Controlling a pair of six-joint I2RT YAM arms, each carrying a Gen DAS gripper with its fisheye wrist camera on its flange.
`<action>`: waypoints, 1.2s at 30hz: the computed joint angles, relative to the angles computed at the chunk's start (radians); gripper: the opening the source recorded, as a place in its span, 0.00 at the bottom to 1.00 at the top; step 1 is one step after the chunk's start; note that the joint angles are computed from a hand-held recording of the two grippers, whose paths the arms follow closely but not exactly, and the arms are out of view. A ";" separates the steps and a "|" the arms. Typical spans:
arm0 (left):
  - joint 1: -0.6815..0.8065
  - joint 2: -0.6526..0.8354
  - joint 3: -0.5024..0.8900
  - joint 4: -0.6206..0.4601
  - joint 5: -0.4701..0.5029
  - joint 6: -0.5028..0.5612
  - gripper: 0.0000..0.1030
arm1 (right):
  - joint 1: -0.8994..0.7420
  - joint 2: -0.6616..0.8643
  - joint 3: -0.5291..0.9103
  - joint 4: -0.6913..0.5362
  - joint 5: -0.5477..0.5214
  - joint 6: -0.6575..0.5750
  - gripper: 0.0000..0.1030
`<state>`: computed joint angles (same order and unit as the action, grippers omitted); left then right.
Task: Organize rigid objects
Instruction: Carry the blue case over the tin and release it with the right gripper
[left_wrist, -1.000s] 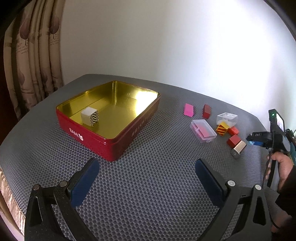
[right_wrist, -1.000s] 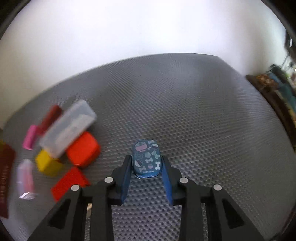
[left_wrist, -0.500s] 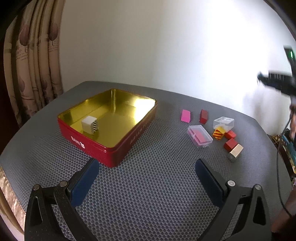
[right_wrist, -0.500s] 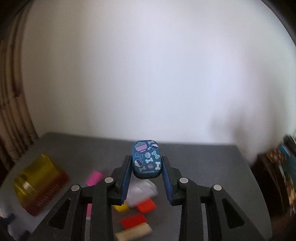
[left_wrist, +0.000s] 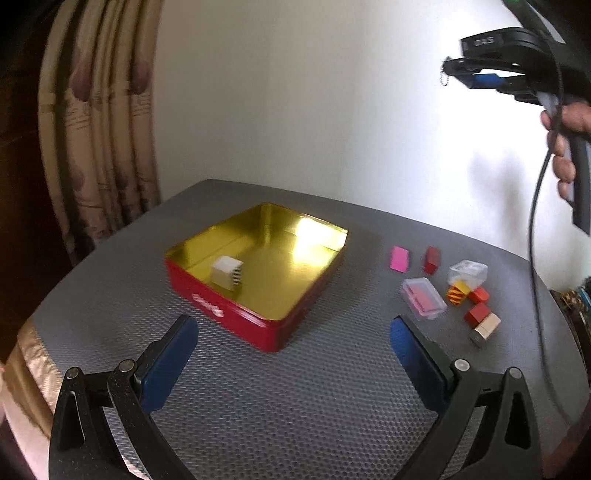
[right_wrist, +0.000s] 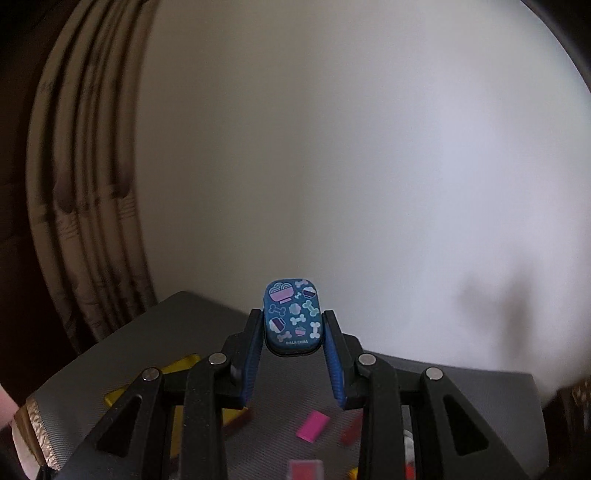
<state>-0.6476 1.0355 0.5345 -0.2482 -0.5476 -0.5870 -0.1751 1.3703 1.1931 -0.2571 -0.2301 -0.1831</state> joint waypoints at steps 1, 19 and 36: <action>0.018 -0.019 -0.002 -0.019 0.007 -0.006 1.00 | 0.040 0.014 0.021 -0.013 0.026 0.008 0.31; 0.381 -0.160 -0.071 -0.054 0.219 0.078 1.00 | 0.402 0.591 0.181 0.061 0.188 0.102 0.31; 0.491 -0.068 -0.062 -0.021 0.332 0.097 1.00 | 0.407 1.078 0.653 -0.273 0.105 0.118 0.32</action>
<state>-0.1561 0.9673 0.4727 -0.2691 -0.2157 -0.4897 0.2318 2.4487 1.8460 -0.5302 -0.1255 -0.0654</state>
